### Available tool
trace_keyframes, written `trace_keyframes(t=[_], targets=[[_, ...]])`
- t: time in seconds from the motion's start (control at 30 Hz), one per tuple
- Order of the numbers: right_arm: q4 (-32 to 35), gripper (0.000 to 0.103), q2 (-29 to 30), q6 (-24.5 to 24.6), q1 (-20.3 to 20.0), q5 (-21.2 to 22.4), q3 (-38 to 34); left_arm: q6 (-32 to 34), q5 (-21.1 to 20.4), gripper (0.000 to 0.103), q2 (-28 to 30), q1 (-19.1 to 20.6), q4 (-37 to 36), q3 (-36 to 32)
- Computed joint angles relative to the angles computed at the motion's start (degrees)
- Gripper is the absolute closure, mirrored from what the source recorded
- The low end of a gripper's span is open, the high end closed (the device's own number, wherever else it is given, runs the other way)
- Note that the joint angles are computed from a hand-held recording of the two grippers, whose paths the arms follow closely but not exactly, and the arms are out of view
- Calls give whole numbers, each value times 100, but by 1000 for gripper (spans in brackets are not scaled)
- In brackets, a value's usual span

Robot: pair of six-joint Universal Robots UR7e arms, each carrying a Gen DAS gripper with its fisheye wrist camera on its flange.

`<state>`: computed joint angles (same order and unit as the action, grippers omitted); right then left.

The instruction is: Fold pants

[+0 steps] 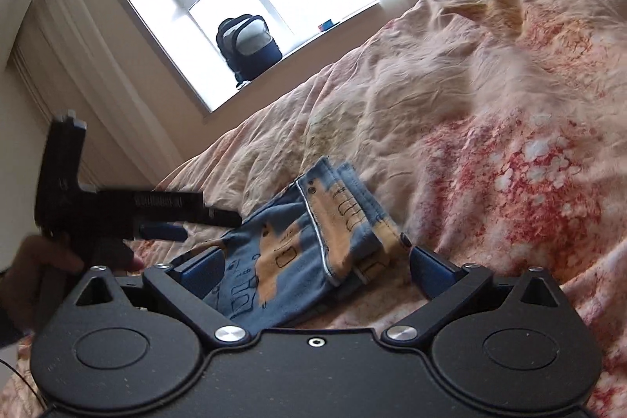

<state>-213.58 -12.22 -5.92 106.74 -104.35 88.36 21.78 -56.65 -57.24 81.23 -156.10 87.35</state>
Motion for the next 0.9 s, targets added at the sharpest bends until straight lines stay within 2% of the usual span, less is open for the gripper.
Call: trace_keyframes(t=[0.13, 0.2, 0.3, 0.43, 0.5, 0.6, 0.63, 0.67, 0.7, 0.8, 0.9], targets=[[-653, 8, 161, -384, 143, -415, -8, 255, -502, 0, 139, -16, 281, -199], [-755, 8, 133, -418, 127, -388, 72, 342, -469, 0, 242, -53, 360, -266], [-568, 10, 26, -67, 20, -221, 205, 419, -455, 0, 321, -96, 366, -252], [-549, 12, 13, 9, -2, -89, 243, 928, -164, 0, 491, -194, -115, -161], [-733, 20, 93, -142, 87, -368, 157, 984, -214, 0, 500, -199, -168, -174], [-1112, 22, 165, -432, 137, -427, 133, 887, -537, 2, 456, -126, -41, -254], [-1185, 24, 178, -523, 154, -463, 117, 865, -685, 4, 441, -89, 41, -300], [-1220, 30, 190, -651, 176, -524, 85, 827, -840, 12, 427, -47, 185, -364], [-1204, 37, 186, -744, 182, -531, 59, 776, -1011, 19, 421, -1, 404, -458], [-1050, 51, 153, -829, 158, -446, 29, 718, -1551, 24, 405, 149, 894, -657], [-831, 54, 142, -804, 165, -550, -11, 801, -1648, 26, 450, 200, 1002, -731]])
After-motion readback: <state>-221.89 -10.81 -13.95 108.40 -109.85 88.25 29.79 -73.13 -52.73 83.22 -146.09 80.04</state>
